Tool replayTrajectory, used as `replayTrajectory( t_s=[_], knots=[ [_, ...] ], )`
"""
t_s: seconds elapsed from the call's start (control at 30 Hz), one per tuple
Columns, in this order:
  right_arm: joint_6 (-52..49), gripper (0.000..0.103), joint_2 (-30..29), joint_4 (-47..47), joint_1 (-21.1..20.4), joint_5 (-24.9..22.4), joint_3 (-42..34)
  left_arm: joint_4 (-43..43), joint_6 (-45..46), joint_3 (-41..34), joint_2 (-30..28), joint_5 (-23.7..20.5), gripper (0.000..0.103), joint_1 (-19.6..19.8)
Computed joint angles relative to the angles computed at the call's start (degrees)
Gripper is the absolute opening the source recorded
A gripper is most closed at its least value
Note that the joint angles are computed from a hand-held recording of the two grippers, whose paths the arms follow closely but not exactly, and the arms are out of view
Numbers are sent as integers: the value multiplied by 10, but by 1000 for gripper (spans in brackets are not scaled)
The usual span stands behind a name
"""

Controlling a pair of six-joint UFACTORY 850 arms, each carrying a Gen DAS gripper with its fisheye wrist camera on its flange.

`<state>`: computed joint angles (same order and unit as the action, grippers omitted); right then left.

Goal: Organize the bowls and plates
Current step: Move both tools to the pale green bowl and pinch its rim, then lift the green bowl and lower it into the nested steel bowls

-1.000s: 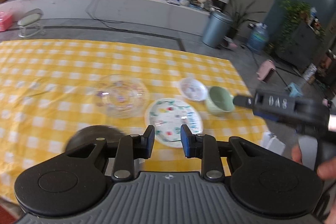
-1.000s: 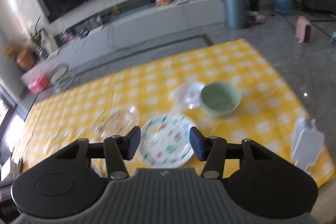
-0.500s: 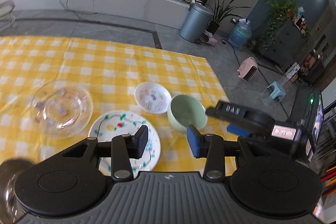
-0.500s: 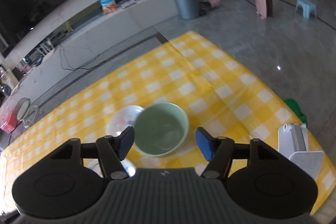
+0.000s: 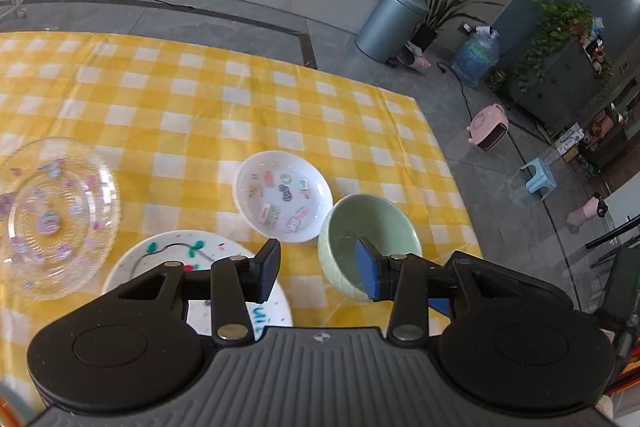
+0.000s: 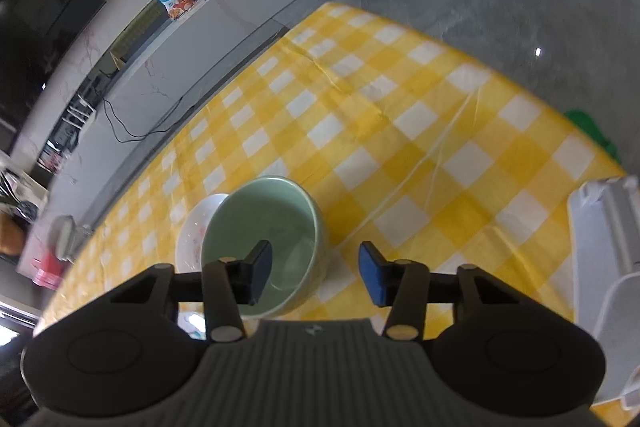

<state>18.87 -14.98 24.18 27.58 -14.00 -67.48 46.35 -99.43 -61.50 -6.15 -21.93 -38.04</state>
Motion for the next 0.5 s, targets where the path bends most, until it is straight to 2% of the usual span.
replayTrajectory(
  t_s=[0.07, 0.13, 0.2, 0.27, 0.33, 0.4, 0.5],
  knots=[
    [-35, 39, -11, 48, -5, -10, -8, -8, 18, -16, -20, 5, 47, 2],
    [-40, 28, -18, 58, -5, -17, -13, -24, 42, -30, -38, 13, 47, 5],
    [-48, 24, -22, 64, -6, -20, -16, -41, 66, -47, -57, 6, 47, 7],
    [-45, 23, -26, 57, -5, -22, -18, -60, 92, -64, -74, -14, 46, 5],
    [-42, 20, -29, 54, -6, -25, -20, -79, 120, -75, -88, -19, 41, 6],
    [-83, 17, -34, 100, -10, -27, -21, -104, 147, -85, -98, -22, 31, 8],
    [-91, 16, -37, 106, -10, -27, -23, -127, 172, -97, -111, -36, 20, 10]
  ],
)
